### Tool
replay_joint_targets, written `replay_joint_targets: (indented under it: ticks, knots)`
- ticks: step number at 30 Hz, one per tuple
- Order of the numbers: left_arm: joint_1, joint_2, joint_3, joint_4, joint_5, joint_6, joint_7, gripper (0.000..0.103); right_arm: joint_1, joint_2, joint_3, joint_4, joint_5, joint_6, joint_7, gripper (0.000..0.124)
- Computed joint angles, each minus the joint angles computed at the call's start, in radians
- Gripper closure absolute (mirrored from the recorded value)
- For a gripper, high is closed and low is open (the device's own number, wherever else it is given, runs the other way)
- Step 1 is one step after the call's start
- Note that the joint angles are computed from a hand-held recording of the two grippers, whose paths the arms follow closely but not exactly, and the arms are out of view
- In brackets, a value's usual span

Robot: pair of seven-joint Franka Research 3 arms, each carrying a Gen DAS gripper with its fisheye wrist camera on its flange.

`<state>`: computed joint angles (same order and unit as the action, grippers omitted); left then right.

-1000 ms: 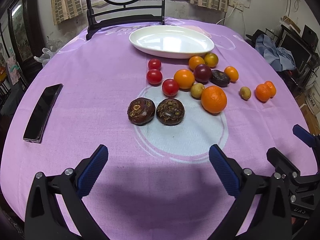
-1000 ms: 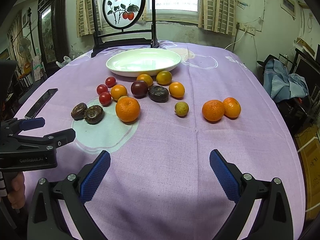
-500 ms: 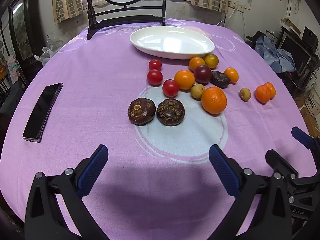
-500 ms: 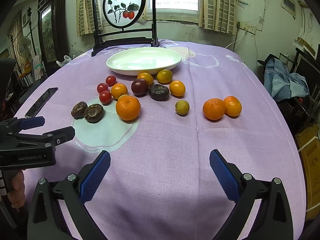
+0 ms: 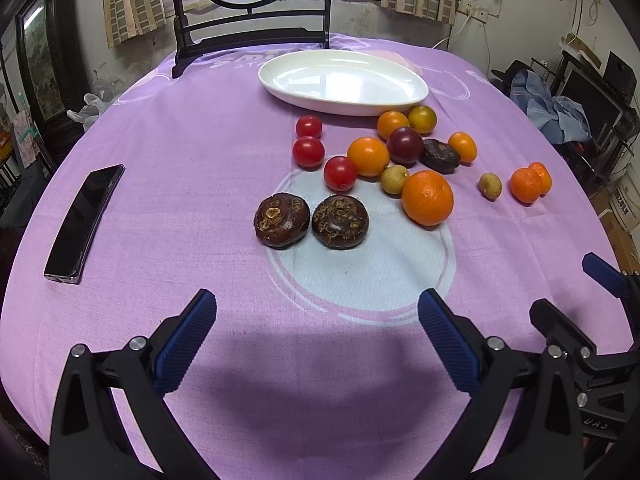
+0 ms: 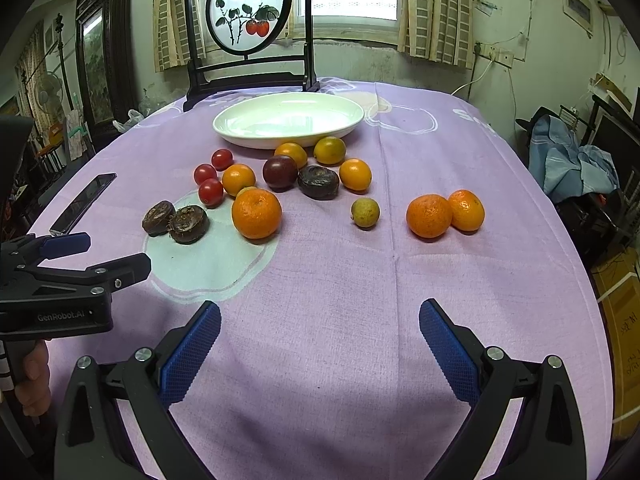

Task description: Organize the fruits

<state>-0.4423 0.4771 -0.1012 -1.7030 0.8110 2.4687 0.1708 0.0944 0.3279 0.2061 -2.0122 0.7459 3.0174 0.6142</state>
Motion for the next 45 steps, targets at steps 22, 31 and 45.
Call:
replay_joint_targets:
  ticks: [22, 31, 45]
  knots:
    - [0.003, 0.013, 0.000, 0.011, -0.014, 0.002, 0.022, 0.004, 0.005, 0.010, -0.018, 0.004, -0.036, -0.011, 0.036, 0.024]
    - [0.037, -0.020, 0.010, -0.074, -0.009, 0.096, 0.051, 0.004, -0.005, 0.027, -0.030, 0.013, -0.062, -0.019, 0.069, 0.024]
    - [0.121, 0.097, -0.005, 0.025, -0.150, 0.168, 0.362, 0.021, -0.026, 0.070, -0.038, 0.060, -0.077, -0.069, 0.090, 0.024]
